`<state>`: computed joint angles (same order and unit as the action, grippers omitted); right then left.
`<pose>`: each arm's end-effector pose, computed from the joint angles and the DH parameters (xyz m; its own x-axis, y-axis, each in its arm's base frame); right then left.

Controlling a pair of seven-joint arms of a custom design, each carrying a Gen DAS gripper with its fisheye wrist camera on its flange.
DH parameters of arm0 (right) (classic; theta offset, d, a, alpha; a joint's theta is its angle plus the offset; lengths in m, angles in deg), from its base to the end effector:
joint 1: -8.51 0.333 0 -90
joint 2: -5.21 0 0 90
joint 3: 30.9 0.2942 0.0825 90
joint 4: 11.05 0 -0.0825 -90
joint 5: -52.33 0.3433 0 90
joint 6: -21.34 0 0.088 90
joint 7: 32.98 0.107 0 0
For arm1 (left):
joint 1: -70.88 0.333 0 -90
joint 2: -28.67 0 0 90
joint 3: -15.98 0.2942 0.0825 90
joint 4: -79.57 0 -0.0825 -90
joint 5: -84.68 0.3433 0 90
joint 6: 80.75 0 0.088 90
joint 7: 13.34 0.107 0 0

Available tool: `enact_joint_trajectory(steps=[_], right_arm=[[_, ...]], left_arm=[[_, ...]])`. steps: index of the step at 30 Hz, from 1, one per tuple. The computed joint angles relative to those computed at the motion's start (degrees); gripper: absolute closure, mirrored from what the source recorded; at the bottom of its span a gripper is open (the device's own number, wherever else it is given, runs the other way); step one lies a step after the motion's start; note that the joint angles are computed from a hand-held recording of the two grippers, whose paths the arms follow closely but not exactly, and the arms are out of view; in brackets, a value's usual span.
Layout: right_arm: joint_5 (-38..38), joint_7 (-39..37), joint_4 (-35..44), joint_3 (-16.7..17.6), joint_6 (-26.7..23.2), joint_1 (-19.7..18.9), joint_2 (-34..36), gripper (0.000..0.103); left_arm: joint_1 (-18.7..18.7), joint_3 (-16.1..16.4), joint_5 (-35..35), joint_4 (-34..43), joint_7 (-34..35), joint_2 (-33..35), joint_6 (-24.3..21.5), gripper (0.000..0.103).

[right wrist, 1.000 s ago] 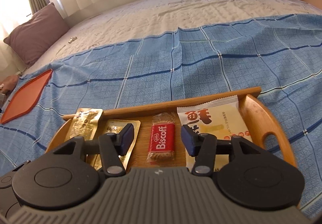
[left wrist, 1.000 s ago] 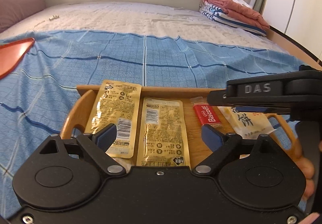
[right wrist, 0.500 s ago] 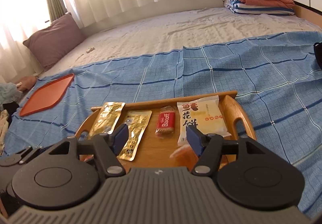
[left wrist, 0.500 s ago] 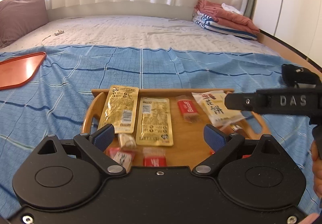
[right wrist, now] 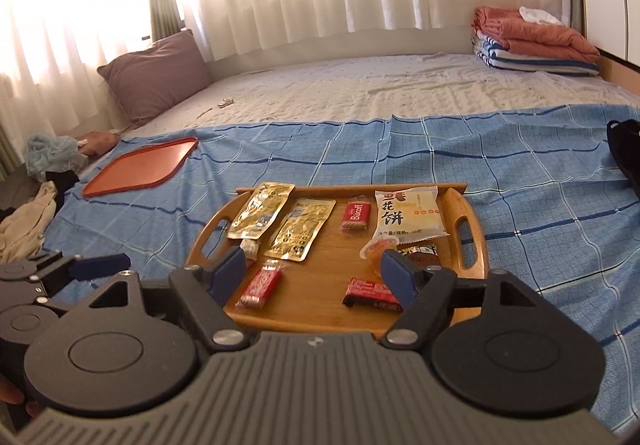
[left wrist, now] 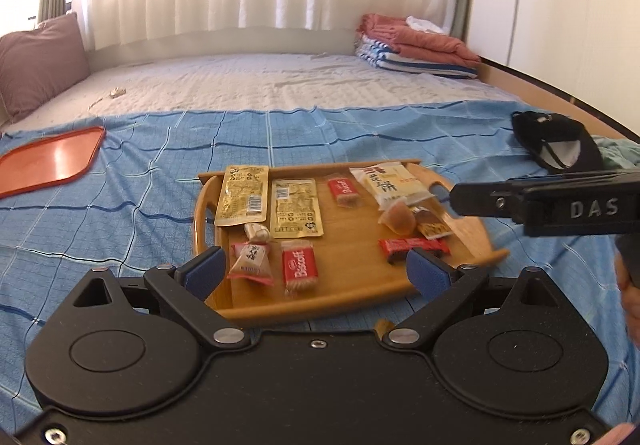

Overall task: Organize snacks
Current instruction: 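Withdraw both grippers from the tray toward the chip bag and wasabi-pea packet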

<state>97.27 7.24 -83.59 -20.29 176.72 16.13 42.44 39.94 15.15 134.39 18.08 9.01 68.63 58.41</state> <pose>0.7105 0.1641 0.4596 0.5586 -0.8104 -0.1769 -0.5375 -0.1911 -0.8213 0.6328 -0.3842 0.4886 0.1245 -0.9911 0.0464 -0.5607 -0.1088 -0.8209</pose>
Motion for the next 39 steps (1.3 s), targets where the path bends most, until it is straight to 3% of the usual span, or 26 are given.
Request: enact_joint_trajectory(steps=[6,13,27,34,39], right_arm=[[4.72,-6.79,-9.68,1.53,2.19,-1.79,-6.36,0.019],[9.75,-13.61,-17.25,1.05,4.24,-1.84,-11.17,0.018],[18.95,-21.47,-25.24,-0.56,2.83,-1.56,-17.86,0.018],[24.62,-28.03,-29.11,-1.88,1.74,-1.24,-20.95,0.018],[26.16,-30.35,-30.38,-2.88,1.27,-0.73,-21.03,0.017]], left_arm=[[-1.11,-0.73,3.07,-9.12,-5.85,-6.84,1.41,0.005],[-1.45,-3.56,5.69,-14.62,-7.62,-10.53,0.62,0.005],[-2.13,-6.49,7.06,-19.6,-11.52,-15.55,-2.71,0.005],[-1.61,-8.42,8.12,-25.84,-16.3,-19.86,-2.02,0.005],[-1.88,-9.36,9.22,-26.02,-16.87,-19.08,-3.91,0.005]])
